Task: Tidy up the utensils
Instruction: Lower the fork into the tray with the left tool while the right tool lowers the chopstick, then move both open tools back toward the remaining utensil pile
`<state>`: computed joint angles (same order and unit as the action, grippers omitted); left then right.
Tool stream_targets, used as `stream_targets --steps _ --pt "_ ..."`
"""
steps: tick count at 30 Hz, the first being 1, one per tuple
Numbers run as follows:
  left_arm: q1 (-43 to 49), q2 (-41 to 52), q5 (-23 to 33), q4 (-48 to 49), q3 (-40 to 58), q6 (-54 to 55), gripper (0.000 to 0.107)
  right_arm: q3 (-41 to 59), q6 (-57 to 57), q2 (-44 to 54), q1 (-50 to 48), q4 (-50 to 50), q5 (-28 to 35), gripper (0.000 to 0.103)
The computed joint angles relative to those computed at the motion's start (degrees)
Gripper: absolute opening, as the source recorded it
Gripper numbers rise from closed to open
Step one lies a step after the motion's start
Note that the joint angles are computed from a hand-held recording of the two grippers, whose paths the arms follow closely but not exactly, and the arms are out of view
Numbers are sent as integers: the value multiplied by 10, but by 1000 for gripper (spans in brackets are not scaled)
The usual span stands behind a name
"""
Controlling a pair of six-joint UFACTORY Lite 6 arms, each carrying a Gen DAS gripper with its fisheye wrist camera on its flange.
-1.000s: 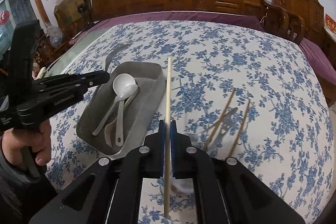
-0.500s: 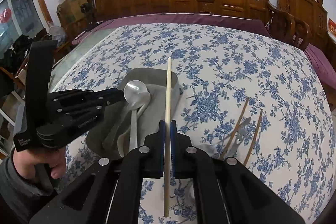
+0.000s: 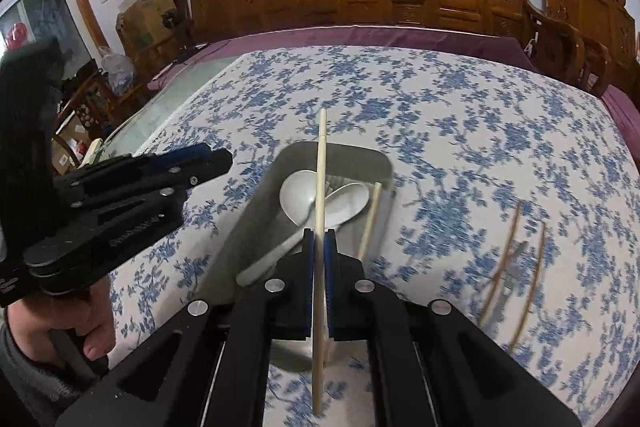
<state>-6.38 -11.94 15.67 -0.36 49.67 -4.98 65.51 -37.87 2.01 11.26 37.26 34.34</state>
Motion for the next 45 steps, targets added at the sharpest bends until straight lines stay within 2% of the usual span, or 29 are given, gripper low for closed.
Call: stream_targets --steps 6,12,17,21,26,32,34,38,40,45 --pt "37 -2 5 -66 8 77 26 19 29 47 46 -5 -37 6" --pt "50 -4 9 -87 9 100 26 24 24 91 58 25 -68 6" --pt "47 -3 8 -75 8 90 30 34 25 112 63 32 -73 7" --pt "46 -2 7 -72 9 88 30 24 -13 102 62 70 -66 7" --pt "40 -2 6 -58 7 74 31 16 -19 89 57 65 -58 7" --pt "20 -4 5 -27 4 43 33 -28 -69 28 12 68 -41 7" --pt "11 -6 3 -12 1 28 37 -41 -91 7 -13 71 -28 7" --pt "-7 -8 2 13 -1 -1 39 -70 -140 -38 -75 68 -1 7" --pt "-18 -12 2 24 -3 -16 47 -82 -165 -55 -107 66 9 7" --pt "-54 -22 4 97 -6 -93 60 -96 -225 -71 -198 66 45 7"
